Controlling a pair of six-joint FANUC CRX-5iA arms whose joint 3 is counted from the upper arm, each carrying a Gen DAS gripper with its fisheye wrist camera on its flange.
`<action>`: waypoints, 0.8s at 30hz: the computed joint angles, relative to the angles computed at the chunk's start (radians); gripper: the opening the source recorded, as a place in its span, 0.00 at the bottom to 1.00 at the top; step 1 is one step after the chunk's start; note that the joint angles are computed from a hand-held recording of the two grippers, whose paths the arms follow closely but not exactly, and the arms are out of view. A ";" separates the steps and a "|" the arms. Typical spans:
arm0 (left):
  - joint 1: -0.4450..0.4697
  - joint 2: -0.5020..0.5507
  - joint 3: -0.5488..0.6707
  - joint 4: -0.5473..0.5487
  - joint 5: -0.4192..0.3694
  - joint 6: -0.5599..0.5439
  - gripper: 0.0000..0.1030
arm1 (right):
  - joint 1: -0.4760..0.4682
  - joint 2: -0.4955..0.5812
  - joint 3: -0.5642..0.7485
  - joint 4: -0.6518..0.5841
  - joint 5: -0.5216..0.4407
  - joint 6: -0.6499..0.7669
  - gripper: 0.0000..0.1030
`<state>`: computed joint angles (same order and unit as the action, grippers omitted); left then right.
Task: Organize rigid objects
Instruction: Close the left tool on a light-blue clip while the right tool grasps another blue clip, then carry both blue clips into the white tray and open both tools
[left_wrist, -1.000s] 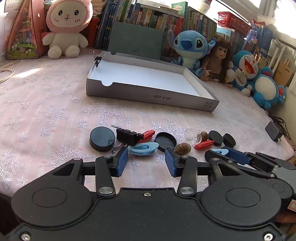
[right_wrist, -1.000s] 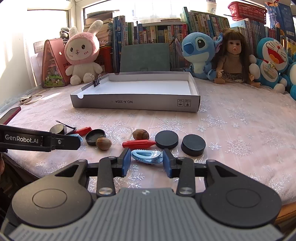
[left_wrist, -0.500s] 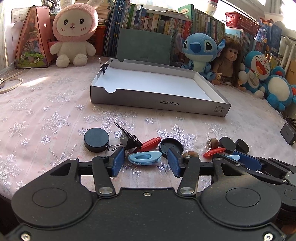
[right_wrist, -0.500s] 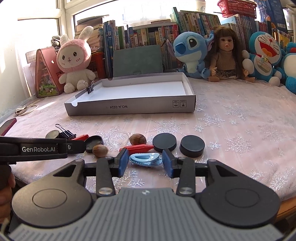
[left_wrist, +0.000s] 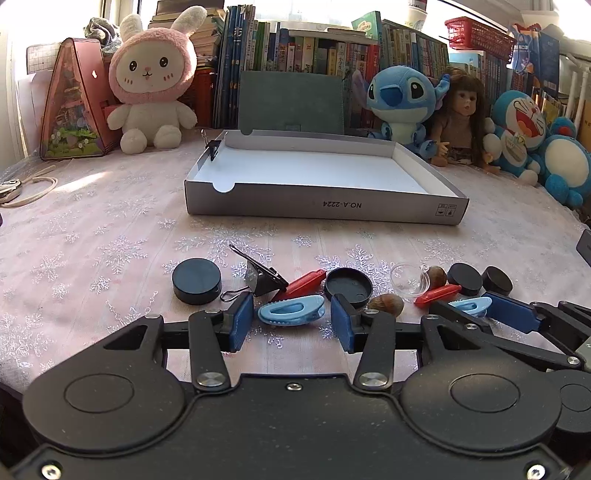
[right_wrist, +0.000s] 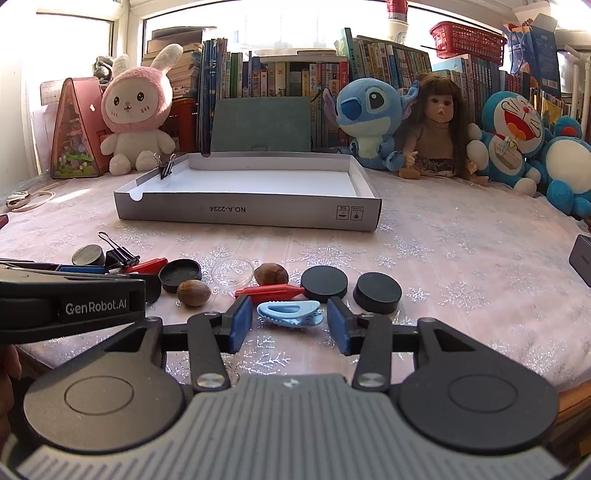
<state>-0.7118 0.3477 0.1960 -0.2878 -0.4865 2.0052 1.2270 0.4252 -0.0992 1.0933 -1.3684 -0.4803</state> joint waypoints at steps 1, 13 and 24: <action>-0.004 0.000 0.002 -0.017 -0.001 0.019 0.44 | 0.000 0.001 0.003 -0.002 -0.002 -0.001 0.59; -0.017 -0.012 -0.002 -0.069 -0.006 0.039 0.35 | 0.001 -0.014 -0.010 0.002 0.024 -0.005 0.42; 0.078 -0.042 -0.067 0.316 0.097 -0.401 0.35 | -0.041 -0.102 -0.083 0.069 0.108 -0.047 0.42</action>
<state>-0.6339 0.3058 0.1291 0.0286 -0.3897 1.6038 1.1863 0.3237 -0.1822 1.1623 -1.2604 -0.5270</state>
